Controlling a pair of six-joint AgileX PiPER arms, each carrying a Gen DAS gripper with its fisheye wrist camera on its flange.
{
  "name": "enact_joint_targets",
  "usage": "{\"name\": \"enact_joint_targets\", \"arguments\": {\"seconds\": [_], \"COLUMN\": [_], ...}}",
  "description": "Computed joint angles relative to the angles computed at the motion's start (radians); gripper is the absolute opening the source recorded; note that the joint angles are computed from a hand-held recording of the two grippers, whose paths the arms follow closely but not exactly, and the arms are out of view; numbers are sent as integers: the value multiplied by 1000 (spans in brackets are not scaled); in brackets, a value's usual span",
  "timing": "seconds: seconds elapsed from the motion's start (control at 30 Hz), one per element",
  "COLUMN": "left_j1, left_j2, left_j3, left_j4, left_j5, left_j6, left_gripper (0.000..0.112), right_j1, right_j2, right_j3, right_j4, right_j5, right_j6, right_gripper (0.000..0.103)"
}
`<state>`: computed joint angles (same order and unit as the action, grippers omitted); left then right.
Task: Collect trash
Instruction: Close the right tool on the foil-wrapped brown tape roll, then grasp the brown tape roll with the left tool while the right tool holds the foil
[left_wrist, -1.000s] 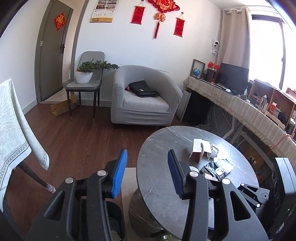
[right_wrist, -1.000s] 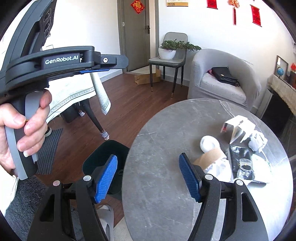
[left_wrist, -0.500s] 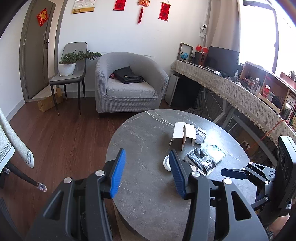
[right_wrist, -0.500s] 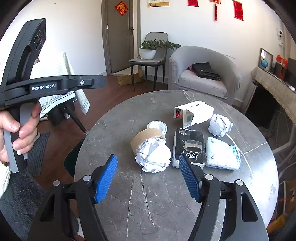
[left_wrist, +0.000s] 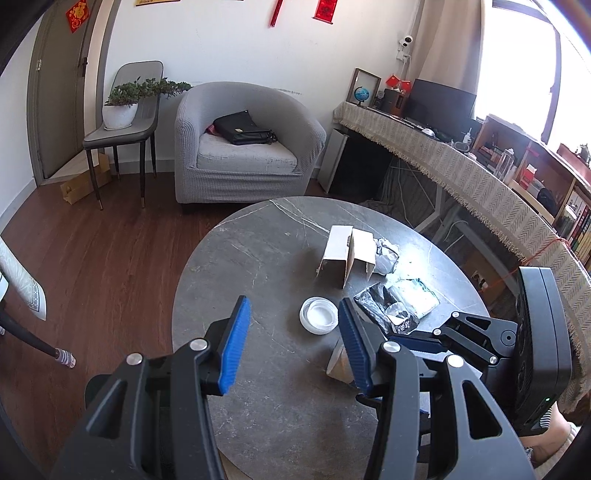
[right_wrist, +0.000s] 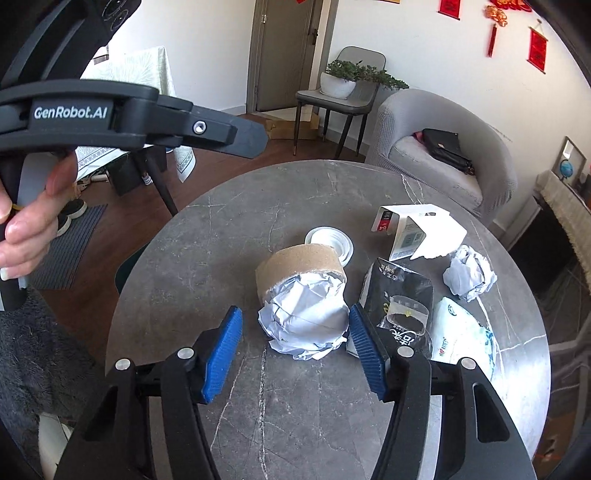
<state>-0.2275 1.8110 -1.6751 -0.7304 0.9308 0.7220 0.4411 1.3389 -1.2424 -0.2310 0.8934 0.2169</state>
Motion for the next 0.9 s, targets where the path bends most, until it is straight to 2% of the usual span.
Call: {"name": "enact_joint_targets", "arguments": {"seconds": [0.03, 0.1, 0.17, 0.43, 0.5, 0.6, 0.73, 0.9], "left_j1": [-3, -10, -17, -16, -16, -16, -27, -34], "left_j2": [3, 6, 10, 27, 25, 19, 19, 32], "left_j3": [-3, -2, -2, -19, -18, -10, -6, -7], "left_j4": [3, 13, 28, 28, 21, 0, -8, -67], "left_j5": [4, 7, 9, 33, 39, 48, 72, 167], "left_j6": [-2, -4, -10, -14, 7, 34, 52, 107], "left_gripper": [52, 52, 52, 56, 58, 61, 62, 62], "right_j1": [-3, -4, -5, -18, 13, 117, 97, 41], "right_j2": [3, 10, 7, -25, -27, -12, -39, -68], "right_j3": [1, 1, 6, -11, -28, -62, -60, -54], "right_j4": [5, -3, -7, 34, -5, -189, -126, -46], "right_j5": [-7, 0, -1, 29, 74, 219, 219, 179], "right_j6": [-9, -14, -10, -33, -18, 20, 2, -29], "right_gripper": [58, 48, 44, 43, 42, 42, 42, 42]}}
